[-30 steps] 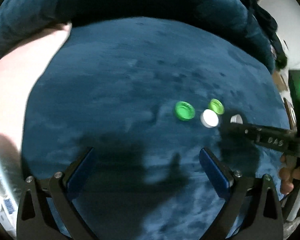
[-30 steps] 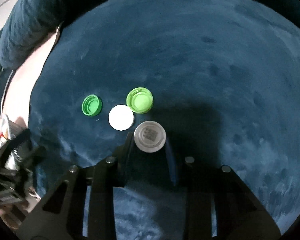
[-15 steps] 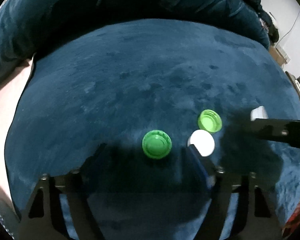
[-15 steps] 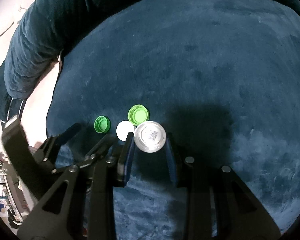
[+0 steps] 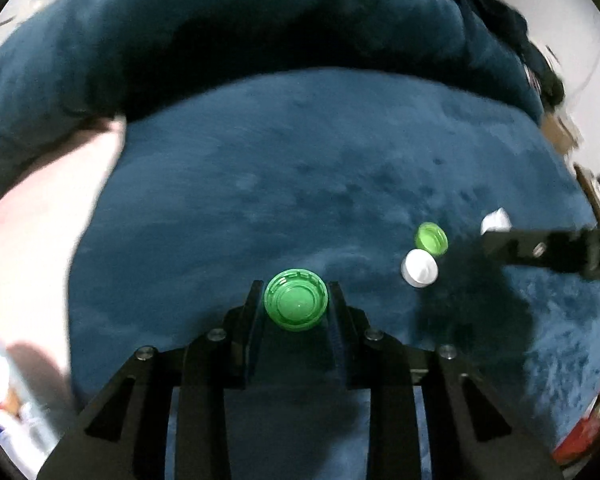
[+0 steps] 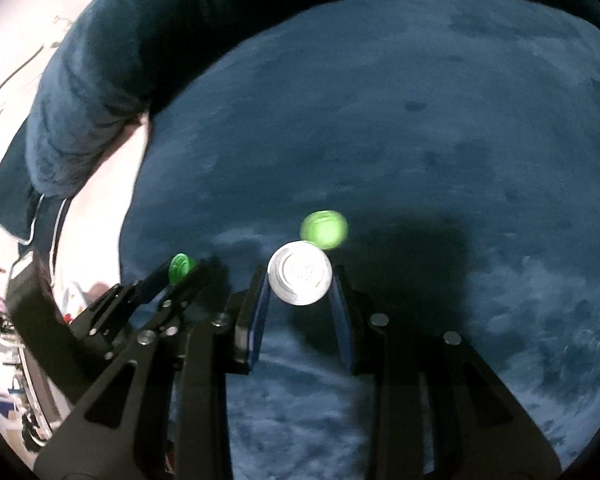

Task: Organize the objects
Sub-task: 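Carry both caps over the basket and open both grippers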

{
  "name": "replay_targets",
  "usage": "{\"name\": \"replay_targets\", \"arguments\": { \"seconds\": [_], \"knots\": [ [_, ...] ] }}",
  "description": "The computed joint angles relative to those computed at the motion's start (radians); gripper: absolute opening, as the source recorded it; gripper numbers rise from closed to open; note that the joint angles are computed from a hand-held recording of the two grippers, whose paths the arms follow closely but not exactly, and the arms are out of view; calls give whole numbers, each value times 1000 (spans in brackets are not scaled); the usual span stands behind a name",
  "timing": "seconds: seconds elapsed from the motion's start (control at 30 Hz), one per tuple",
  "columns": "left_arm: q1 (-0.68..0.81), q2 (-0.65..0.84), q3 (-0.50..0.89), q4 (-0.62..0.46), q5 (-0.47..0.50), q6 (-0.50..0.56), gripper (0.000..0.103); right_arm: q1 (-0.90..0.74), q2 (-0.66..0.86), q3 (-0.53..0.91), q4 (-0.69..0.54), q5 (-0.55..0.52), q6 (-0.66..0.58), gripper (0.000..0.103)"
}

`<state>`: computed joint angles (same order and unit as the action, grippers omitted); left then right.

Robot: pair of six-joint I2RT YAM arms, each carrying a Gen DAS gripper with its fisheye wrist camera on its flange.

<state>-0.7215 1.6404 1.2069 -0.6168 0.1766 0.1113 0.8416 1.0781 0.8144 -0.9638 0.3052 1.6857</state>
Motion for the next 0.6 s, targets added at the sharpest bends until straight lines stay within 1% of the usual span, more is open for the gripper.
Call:
{"name": "replay_targets", "arguments": {
  "seconds": [0.13, 0.17, 0.3, 0.43, 0.5, 0.57, 0.6],
  "knots": [
    [174, -121, 16, -92, 48, 48, 30, 17, 151, 145, 36, 16, -75, 31],
    [247, -152, 25, -126, 70, 68, 30, 20, 198, 193, 46, 18, -102, 31],
    [516, -187, 70, -209, 139, 146, 30, 26, 370, 369, 105, 17, -196, 31],
    [776, -151, 111, -231, 171, 204, 30, 32, 561, 561, 178, -32, -309, 31],
    [862, -111, 133, -236, 181, 207, 30, 35, 663, 666, 214, -71, -360, 31],
    [937, -63, 161, -261, 214, 230, 30, 44, 754, 767, 236, -110, -399, 31],
    [955, -52, 168, -269, 217, 242, 30, 48, 801, 823, 241, -129, -419, 31]
  ]
}}
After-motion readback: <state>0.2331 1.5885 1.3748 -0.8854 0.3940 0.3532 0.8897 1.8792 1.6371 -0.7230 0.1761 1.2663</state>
